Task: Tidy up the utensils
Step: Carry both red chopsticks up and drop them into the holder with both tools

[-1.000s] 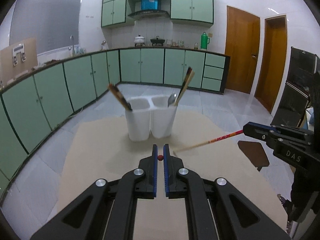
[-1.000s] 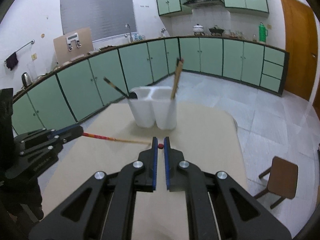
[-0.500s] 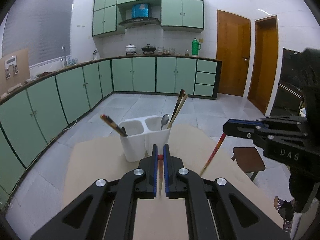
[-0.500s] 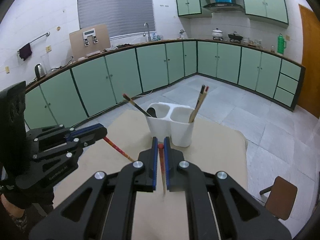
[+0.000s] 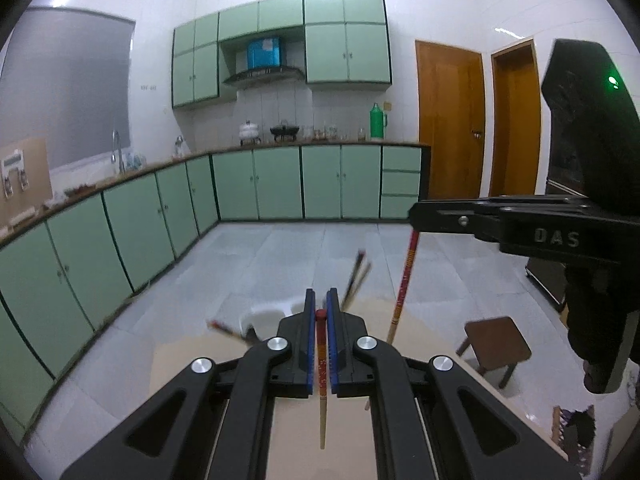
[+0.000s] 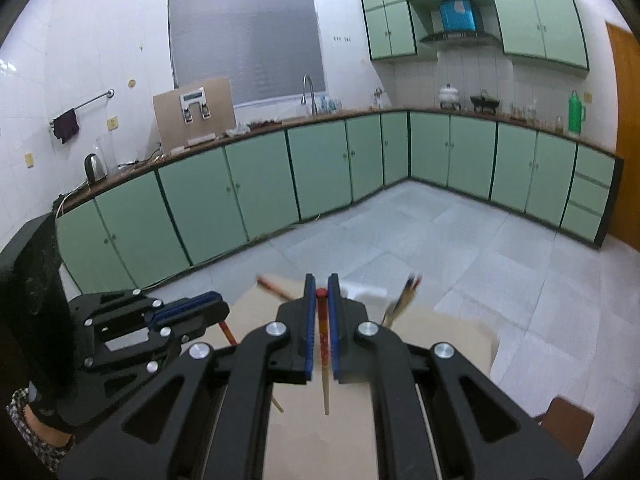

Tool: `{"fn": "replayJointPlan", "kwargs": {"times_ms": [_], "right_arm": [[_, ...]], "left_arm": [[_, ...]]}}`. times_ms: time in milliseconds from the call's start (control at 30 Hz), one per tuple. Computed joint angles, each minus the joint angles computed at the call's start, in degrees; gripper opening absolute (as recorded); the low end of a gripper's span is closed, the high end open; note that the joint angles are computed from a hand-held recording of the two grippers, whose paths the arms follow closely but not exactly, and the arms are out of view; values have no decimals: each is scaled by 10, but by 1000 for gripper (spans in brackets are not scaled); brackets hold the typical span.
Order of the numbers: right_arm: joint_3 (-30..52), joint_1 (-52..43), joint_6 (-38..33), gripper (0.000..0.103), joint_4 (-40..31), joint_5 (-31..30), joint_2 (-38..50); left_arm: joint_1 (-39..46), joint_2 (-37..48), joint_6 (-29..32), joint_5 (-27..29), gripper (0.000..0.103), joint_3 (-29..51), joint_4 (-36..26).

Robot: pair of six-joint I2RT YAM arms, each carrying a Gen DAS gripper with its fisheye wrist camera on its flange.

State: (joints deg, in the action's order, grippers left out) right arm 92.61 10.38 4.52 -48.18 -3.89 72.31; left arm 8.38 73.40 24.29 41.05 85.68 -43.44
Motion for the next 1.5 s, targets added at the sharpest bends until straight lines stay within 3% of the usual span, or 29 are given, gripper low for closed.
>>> {"fn": "replayJointPlan", "kwargs": {"times_ms": [333, 467, 667, 900, 1500], "right_arm": [[217, -52, -17, 5, -18, -21, 160], [260, -68, -17, 5, -4, -25, 207], [211, -74, -13, 5, 61, -22, 233], [115, -65, -18, 5, 123, -7, 234], [9, -43, -10, 5, 160, 21, 229]], "left_arm": [[-56, 125, -81, -40, 5, 202, 33], [-74, 181, -107, -61, 5, 276, 45], [-98, 243, -122, -100, 5, 293, 81], [-113, 275, -114, -130, 5, 235, 123], [-111, 316, -97, -151, 5, 205, 117]]}}
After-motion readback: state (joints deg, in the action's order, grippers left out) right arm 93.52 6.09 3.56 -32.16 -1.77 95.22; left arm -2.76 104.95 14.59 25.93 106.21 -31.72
